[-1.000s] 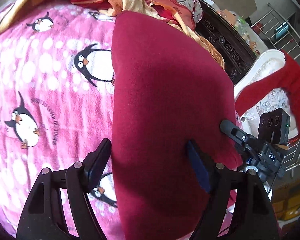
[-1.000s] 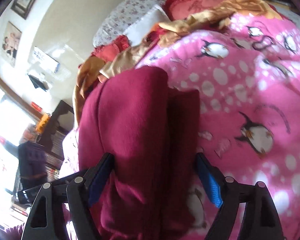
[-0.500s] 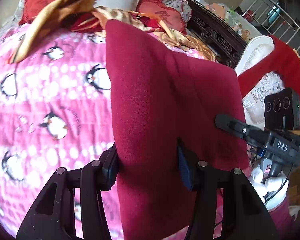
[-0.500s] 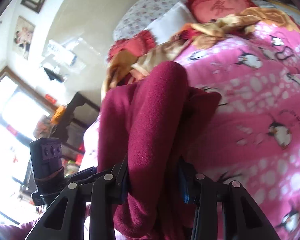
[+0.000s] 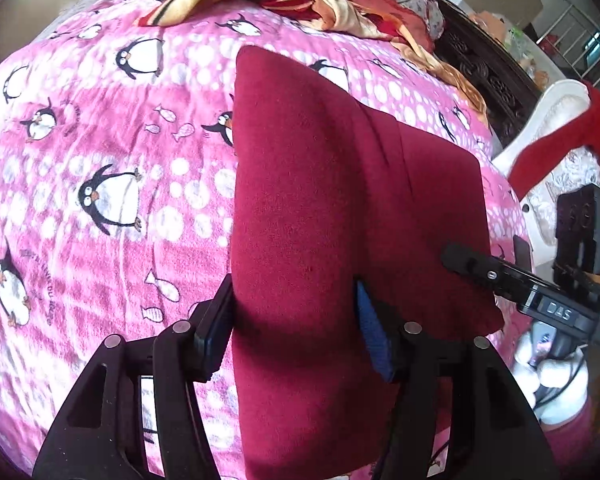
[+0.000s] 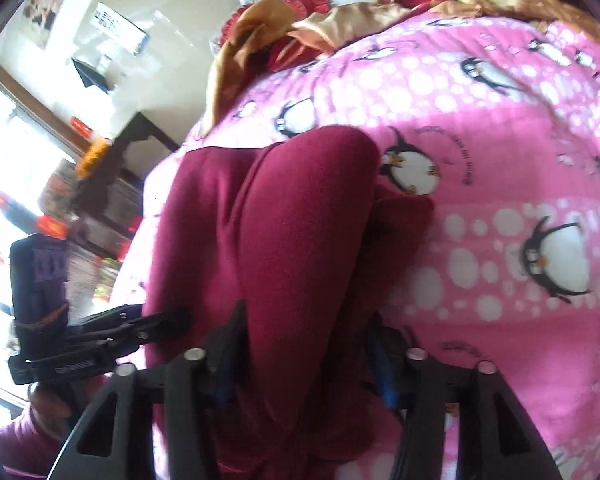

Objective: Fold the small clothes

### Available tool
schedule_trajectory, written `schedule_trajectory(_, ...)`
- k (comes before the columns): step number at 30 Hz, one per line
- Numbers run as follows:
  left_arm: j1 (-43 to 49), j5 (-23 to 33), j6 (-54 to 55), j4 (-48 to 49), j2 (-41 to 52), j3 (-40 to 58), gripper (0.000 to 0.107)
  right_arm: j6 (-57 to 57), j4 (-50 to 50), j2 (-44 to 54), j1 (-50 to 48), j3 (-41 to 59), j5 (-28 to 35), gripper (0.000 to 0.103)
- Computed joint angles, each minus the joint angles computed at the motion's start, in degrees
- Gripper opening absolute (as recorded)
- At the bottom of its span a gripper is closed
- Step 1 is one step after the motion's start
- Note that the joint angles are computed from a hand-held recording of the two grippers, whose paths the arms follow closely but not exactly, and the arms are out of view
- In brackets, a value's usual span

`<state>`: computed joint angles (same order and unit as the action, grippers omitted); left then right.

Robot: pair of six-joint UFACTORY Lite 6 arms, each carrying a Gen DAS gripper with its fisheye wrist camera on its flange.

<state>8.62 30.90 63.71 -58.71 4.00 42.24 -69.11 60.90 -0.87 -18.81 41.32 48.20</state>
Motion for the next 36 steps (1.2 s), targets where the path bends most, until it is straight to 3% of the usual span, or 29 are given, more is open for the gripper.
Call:
schedule_trajectory(7, -2.86, -8.38, -2.49, 3.46, -8.10, -5.06, 0.062, 4.40, -8.30, -18.86, 0.14, -3.30, 0.01, 0.053)
schedule_trajectory(10, -3.70, -10.88, -2.00, 2.71, -9.40, -5.88, 0.062, 3.36, -7.26, -24.03, 2.12, -4.75, 2.37, 0.046)
schedule_trajectory(12, -4.13, -12.45, -3.24, 3.69, -11.72, -7.39, 0.062, 5.15, -8.98, -27.21, 6.16, -7.14, 0.02, 0.042)
schedule_trajectory(16, -4.31, -12.93, -6.25, 5.57, -14.48, -8.40, 0.062, 11.70, -15.85, -28.87, 14.37, -12.63, -10.25, 0.037)
schedule_trajectory(19, -4.73, -14.21, -9.03, 7.85, -16.98, -9.46, 0.062, 12.10, -17.48, -27.98, 15.29, -16.37, -15.41, 0.037)
schedule_trajectory(22, -4.78, -14.67, -12.14, 10.87, -19.18, -10.27, 0.062, 9.53, -15.65, -28.55, 13.46, -17.88, -15.41, 0.037)
schedule_trajectory(27, -4.08, -14.05, -15.70, 13.86, -24.30, -12.01, 0.062, 18.55, -20.69, -34.17, 14.58, -17.36, -13.24, 0.037)
schedule_trajectory(29, -4.20, -13.82, -17.26, 15.21, -26.07, -12.45, 0.062, 21.15, -21.00, -37.61, 13.67, -17.00, -10.71, 0.041)
schedule_trajectory(31, -4.57, -13.84, -19.10, 16.81, -27.57, -12.84, 0.062, 26.30, -23.90, -41.60, 14.92, -16.93, -10.51, 0.054)
schedule_trajectory(36, -4.88, -13.25, -22.42, 19.92, -30.84, -13.93, 0.062, 42.95, -35.47, -45.60, 21.52, -15.55, -12.20, 0.059)
